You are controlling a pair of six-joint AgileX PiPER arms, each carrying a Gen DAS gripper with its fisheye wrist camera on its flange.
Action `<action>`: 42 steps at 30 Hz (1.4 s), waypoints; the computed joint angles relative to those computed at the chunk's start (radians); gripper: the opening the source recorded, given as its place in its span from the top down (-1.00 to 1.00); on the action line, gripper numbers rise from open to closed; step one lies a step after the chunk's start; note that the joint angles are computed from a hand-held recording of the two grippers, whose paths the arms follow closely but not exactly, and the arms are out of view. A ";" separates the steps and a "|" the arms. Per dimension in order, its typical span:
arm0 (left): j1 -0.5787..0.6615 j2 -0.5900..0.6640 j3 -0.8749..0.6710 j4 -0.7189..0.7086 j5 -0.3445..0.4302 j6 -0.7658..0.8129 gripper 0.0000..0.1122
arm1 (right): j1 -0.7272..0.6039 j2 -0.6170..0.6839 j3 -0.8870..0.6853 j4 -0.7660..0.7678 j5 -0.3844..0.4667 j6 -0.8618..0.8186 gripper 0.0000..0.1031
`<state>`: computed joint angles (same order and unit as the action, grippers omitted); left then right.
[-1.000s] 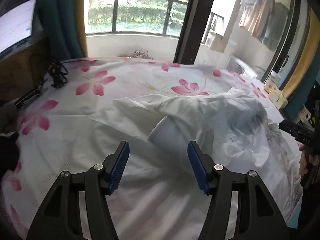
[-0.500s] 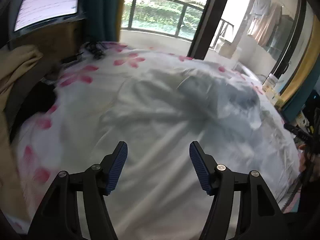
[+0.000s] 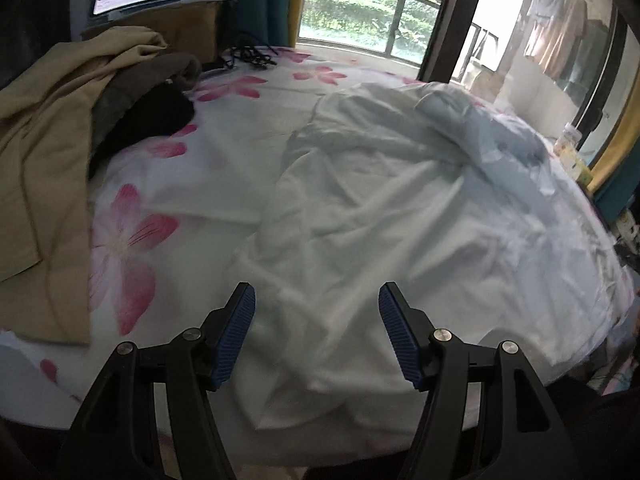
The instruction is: Fold large clothes
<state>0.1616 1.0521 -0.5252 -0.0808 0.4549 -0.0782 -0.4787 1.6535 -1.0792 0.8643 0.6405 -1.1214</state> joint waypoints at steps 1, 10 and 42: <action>0.003 -0.017 0.011 0.039 0.003 -0.033 -0.20 | -0.018 -0.004 0.010 0.001 0.001 -0.005 -0.26; 0.091 -0.080 0.065 -0.037 0.026 0.070 -0.20 | -0.112 -0.007 0.070 0.016 0.025 -0.054 -0.26; -0.006 -0.195 0.051 0.038 0.043 0.026 0.89 | -0.062 -0.132 0.203 0.250 -0.065 -0.380 0.93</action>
<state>0.1554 0.8574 -0.4746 -0.0425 0.4976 -0.0517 -0.5409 1.5219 -0.8763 1.1146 0.5760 -1.5016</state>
